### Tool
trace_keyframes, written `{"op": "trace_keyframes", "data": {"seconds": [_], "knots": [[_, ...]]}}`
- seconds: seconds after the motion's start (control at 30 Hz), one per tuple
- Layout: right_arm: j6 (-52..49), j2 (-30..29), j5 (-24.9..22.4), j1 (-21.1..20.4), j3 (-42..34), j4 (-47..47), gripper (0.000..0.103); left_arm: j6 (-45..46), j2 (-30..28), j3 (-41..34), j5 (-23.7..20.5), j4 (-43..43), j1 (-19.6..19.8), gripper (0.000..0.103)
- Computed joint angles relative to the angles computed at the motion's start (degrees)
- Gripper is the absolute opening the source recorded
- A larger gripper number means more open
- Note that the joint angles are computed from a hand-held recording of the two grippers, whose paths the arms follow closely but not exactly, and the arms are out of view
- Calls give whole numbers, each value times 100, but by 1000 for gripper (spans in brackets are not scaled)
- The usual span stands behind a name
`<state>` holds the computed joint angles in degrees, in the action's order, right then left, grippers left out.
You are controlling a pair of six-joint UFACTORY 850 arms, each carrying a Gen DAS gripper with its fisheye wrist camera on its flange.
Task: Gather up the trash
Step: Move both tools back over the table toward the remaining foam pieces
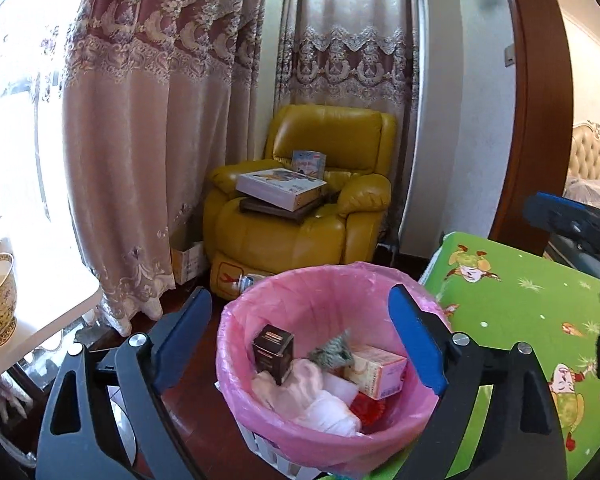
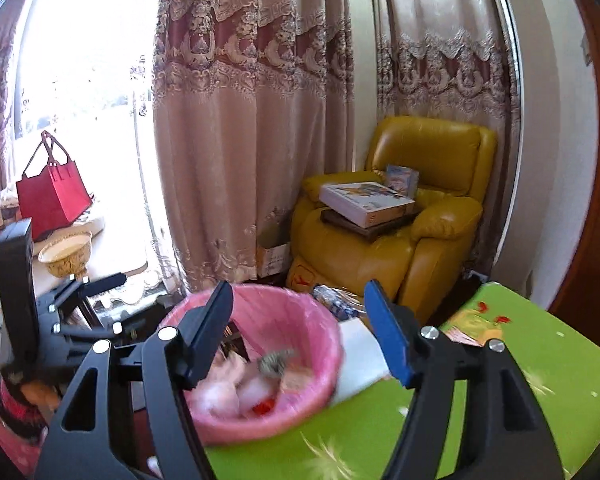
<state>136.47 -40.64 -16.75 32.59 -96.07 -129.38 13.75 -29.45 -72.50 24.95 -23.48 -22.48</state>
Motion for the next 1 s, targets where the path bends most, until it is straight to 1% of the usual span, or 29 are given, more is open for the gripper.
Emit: {"op": "trace_keyframes", "data": {"seconds": [0.1, 0.13, 0.2, 0.3, 0.4, 0.5, 0.6, 0.7, 0.9, 1.0], "knots": [[395, 496, -349, -6, 831, -394, 66, 167, 35, 11, 2, -20, -164, 84], [371, 708, -512, -10, 1177, -365, 66, 286, 25, -19, -9, -49, -239, 84], [344, 991, -726, -29, 1626, -292, 66, 512, -13, -83, -28, -165, -376, 84], [453, 1466, -1060, -92, 2382, -181, 69, 565, -129, -274, -173, -113, -589, 84], [415, 1942, -1404, -179, 3122, 110, 70, 661, -233, -445, -311, -59, -806, 84], [435, 2319, -1605, -289, 3703, 412, 71, 889, -335, -600, -406, -78, -1032, 84], [609, 2659, -1835, -375, 4267, 558, 75, 883, -437, -752, -526, 83, -1226, 84], [645, 2956, -2053, -427, 4772, 927, 76, 854, -545, -909, -664, 212, -1401, 84], [1062, 3538, -2465, -547, 5743, 1285, 76, 800, -804, -1264, -967, 404, -1745, 84], [1131, 3729, -2639, -578, 6066, 1511, 76, 594, -969, -1507, -1175, 623, -1902, 84]]}}
